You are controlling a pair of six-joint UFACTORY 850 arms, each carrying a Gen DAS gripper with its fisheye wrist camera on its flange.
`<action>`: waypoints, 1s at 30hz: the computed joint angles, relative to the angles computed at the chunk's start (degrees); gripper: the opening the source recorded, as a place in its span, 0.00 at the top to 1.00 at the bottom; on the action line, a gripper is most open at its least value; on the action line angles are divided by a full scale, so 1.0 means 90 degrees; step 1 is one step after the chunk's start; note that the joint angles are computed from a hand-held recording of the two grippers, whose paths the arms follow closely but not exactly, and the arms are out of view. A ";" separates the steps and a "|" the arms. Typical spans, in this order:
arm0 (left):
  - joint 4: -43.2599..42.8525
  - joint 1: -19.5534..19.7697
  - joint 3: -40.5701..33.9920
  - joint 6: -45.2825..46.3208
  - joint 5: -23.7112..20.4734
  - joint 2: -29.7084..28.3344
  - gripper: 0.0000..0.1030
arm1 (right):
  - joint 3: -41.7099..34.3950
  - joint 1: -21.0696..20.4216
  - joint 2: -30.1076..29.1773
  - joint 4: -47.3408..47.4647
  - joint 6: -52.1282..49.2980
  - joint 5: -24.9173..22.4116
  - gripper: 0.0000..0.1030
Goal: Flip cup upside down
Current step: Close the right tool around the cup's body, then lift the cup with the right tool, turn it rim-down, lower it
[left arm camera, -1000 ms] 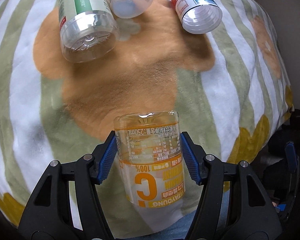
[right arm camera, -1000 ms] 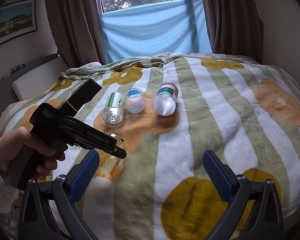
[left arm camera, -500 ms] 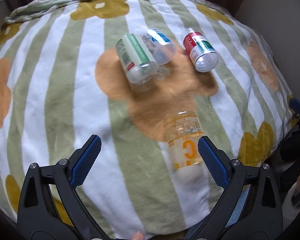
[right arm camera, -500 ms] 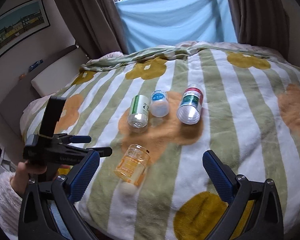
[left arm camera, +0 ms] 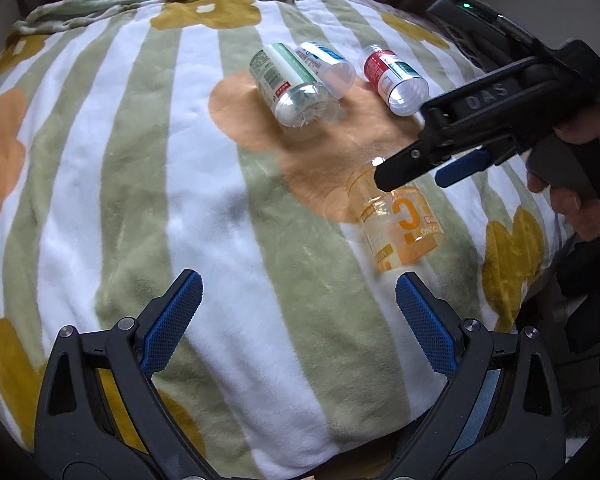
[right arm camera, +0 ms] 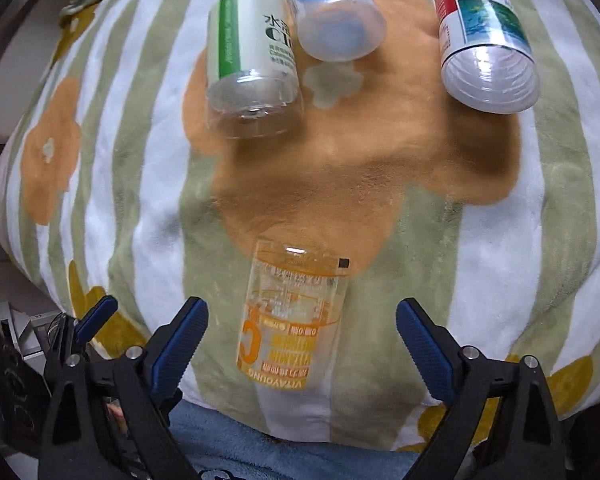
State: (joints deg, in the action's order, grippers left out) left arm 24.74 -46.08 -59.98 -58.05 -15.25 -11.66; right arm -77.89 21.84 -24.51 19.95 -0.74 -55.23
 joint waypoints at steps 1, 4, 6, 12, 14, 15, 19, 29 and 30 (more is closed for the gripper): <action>0.0032 -0.0001 0.0040 0.0011 0.0013 0.0016 0.06 | -0.0043 0.0019 -0.0081 -0.0077 0.0093 -0.0030 0.15; -0.0106 0.0018 0.0177 0.0169 0.0118 0.0084 0.06 | -0.0156 0.0055 -0.0262 -0.0110 0.0270 -0.0179 0.21; -0.0449 0.0060 0.0254 0.0502 0.0231 0.0115 0.06 | -0.0209 0.0087 -0.0360 -0.0147 0.0379 -0.0289 0.25; -0.1175 0.0121 0.0374 0.1190 0.0442 0.0154 0.06 | -0.0384 0.0179 -0.0528 -0.0154 0.0472 -0.0471 0.40; -0.1229 0.0128 0.0400 0.1230 0.0466 0.0168 0.06 | -0.0406 0.0223 -0.0538 -0.0187 0.0463 -0.0504 0.44; -0.1249 0.0136 0.0410 0.1240 0.0473 0.0176 0.06 | -0.0400 0.0244 -0.0525 -0.0208 0.0441 -0.0508 0.44; -0.1365 0.0173 0.0502 0.1282 0.0527 0.0251 0.06 | -0.0375 0.0251 -0.0344 0.0019 0.0243 -0.0186 0.44; -0.0107 0.0207 0.0821 -0.0467 0.0610 0.0494 0.06 | 0.2996 0.1007 0.2175 0.0807 -0.2212 0.6218 0.44; 0.0201 0.0179 0.0829 -0.0785 0.0549 0.0496 0.06 | 0.3246 0.1152 0.2177 0.1069 -0.2461 0.6884 0.44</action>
